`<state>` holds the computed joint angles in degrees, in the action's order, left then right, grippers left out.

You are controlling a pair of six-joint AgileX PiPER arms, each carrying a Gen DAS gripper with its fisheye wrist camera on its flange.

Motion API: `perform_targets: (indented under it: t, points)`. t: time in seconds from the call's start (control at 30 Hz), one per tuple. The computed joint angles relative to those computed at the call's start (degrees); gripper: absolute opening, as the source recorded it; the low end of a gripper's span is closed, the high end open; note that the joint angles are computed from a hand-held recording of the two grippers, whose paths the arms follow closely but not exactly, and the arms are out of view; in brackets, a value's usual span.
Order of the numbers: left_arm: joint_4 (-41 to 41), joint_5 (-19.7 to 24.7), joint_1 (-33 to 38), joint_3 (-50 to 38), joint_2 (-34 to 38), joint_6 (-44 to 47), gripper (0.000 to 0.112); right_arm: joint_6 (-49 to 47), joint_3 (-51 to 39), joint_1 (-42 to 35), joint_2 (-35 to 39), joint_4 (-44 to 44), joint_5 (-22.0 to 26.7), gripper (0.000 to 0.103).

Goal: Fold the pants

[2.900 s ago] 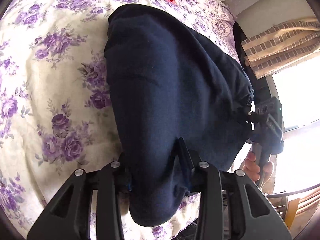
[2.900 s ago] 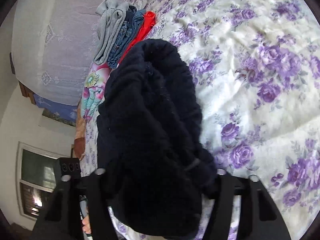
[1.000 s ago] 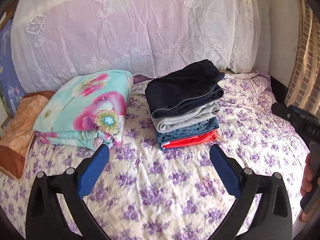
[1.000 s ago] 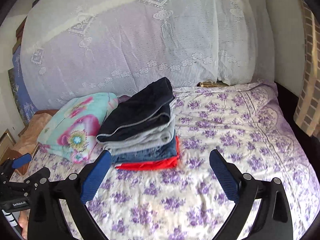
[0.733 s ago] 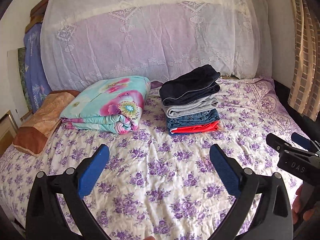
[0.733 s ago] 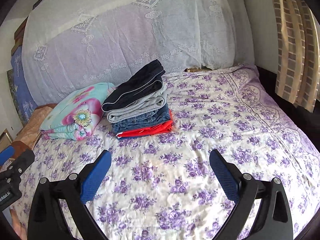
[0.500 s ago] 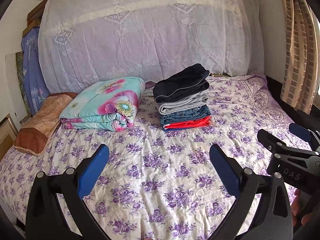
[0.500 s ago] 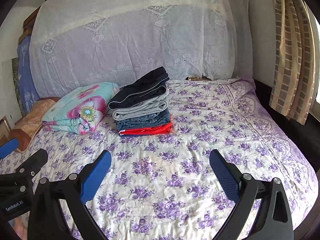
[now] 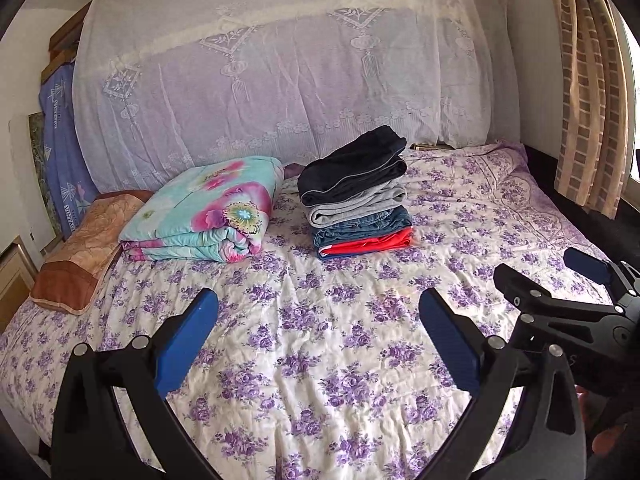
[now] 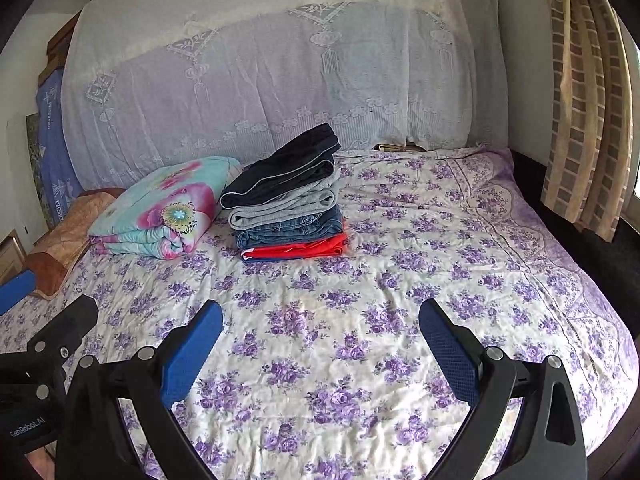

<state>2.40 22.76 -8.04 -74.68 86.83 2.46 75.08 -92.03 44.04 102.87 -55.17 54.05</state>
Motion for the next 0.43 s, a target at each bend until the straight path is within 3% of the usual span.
perform_targets:
  t: [0.43]
  points:
    - [-3.54, 1.98, 1.46, -1.83, 1.49, 3.45, 0.098, -2.06, -2.28, 0.56, 1.13, 0.45, 1.20, 0.099]
